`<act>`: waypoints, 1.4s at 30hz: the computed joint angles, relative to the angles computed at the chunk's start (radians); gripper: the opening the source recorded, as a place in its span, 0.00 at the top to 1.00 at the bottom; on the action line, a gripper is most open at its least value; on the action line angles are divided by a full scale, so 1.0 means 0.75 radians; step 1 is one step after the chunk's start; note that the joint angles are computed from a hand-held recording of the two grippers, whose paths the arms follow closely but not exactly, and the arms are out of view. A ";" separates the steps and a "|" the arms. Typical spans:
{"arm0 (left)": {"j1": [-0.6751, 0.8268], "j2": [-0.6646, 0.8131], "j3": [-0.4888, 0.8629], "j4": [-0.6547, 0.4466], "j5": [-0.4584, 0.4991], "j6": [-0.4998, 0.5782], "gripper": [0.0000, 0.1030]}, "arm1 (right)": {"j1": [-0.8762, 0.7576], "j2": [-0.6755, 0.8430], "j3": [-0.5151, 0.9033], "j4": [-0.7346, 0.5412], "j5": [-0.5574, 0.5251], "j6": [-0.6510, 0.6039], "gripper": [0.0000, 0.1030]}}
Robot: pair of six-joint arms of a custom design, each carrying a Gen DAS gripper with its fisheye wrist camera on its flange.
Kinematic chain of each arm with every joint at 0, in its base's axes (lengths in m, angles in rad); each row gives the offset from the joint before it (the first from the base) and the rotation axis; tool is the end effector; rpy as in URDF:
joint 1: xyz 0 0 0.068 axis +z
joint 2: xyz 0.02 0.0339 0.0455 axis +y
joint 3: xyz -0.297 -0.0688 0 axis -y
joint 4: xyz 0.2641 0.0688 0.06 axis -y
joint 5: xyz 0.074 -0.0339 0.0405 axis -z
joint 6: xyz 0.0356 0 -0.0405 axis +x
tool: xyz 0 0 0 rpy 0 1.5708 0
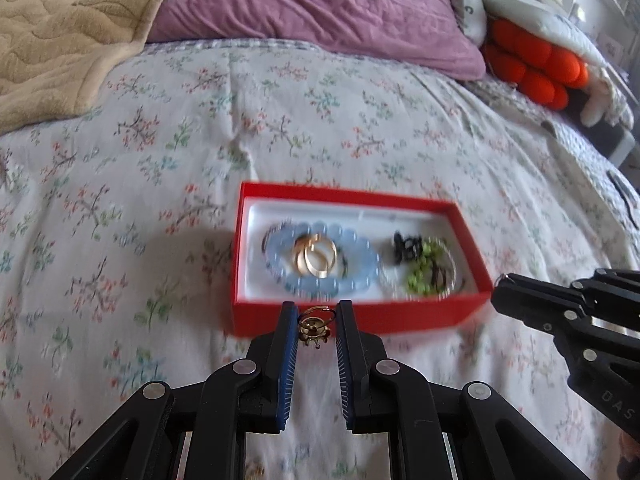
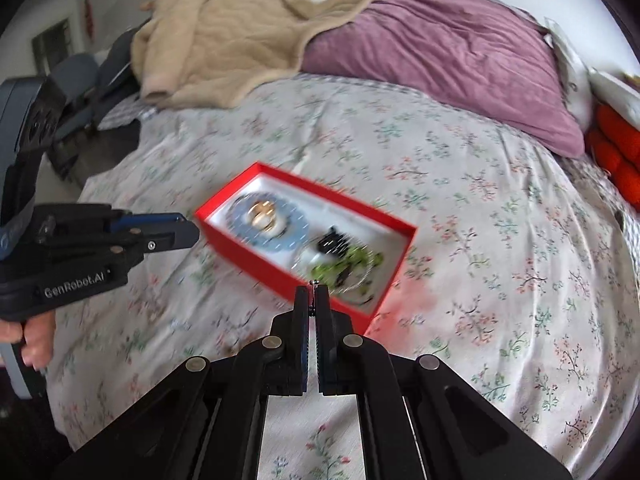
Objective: Organize jewelry
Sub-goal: 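Carry the gold and crystal earrings into the red box with both tools, then open both tools to drop the earrings into the box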
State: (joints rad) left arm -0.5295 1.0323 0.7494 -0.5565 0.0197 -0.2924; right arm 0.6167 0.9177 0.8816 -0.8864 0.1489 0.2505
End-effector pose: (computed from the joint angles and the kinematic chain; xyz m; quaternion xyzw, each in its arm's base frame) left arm 0.1820 -0.1073 0.2708 0.1139 0.9269 -0.1513 0.3241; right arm 0.1430 0.0949 0.3128 -0.1488 0.9338 0.0695 0.3178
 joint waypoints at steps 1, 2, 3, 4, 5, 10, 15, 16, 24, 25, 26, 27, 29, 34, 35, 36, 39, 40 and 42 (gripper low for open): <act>0.004 0.020 0.005 0.018 0.010 -0.004 0.87 | -0.022 0.010 0.008 0.009 -0.002 0.008 0.98; 0.007 0.040 0.010 0.035 0.020 -0.009 0.87 | -0.039 0.018 0.012 0.018 -0.011 0.011 0.98; 0.006 0.060 0.016 0.049 0.023 -0.014 0.87 | -0.049 0.023 0.013 0.026 -0.012 0.019 0.98; 0.002 0.082 0.023 0.065 0.023 -0.018 0.87 | -0.061 0.036 0.018 0.037 -0.013 0.025 0.98; -0.003 0.108 0.030 0.084 0.022 -0.022 0.87 | -0.073 0.049 0.021 0.045 -0.018 0.030 0.98; -0.025 0.201 0.057 0.139 0.013 -0.045 0.87 | -0.131 0.114 0.017 0.091 -0.061 0.039 0.97; -0.039 0.280 0.075 0.179 -0.011 -0.048 0.87 | -0.161 0.168 -0.003 0.139 -0.088 0.021 0.97; -0.040 0.289 0.076 0.183 -0.014 -0.046 0.87 | -0.167 0.178 -0.006 0.147 -0.095 0.016 0.97; -0.059 0.314 0.091 0.188 -0.057 -0.022 0.87 | -0.206 0.196 -0.020 0.177 -0.119 -0.018 0.97; -0.064 0.314 0.095 0.181 -0.068 -0.019 0.86 | -0.210 0.190 -0.024 0.184 -0.126 -0.019 0.96; -0.069 0.312 0.097 0.173 -0.079 -0.019 0.84 | -0.215 0.188 -0.023 0.185 -0.137 -0.025 0.96; -0.071 0.308 0.097 0.167 -0.085 -0.018 0.82 | -0.218 0.189 -0.021 0.185 -0.143 -0.028 0.96; -0.076 0.297 0.099 0.150 -0.101 -0.010 0.75 | -0.217 0.185 -0.017 0.176 -0.140 -0.034 0.96; -0.089 0.264 0.100 0.117 -0.136 0.004 0.66 | -0.205 0.171 -0.003 0.144 -0.124 -0.033 0.85; -0.093 0.256 0.101 0.108 -0.143 0.006 0.63 | -0.204 0.162 0.000 0.137 -0.122 -0.030 0.76; -0.096 0.247 0.099 0.100 -0.150 0.010 0.62 | -0.202 0.153 0.000 0.132 -0.120 -0.028 0.72; -0.108 0.215 0.096 0.059 -0.177 0.027 0.58 | -0.185 0.124 0.010 0.103 -0.098 -0.025 0.64; -0.112 0.204 0.095 0.045 -0.188 0.030 0.56 | -0.177 0.117 0.016 0.090 -0.087 -0.023 0.64; -0.115 0.181 0.093 0.016 -0.204 0.032 0.51 | -0.160 0.100 0.025 0.065 -0.069 -0.015 0.63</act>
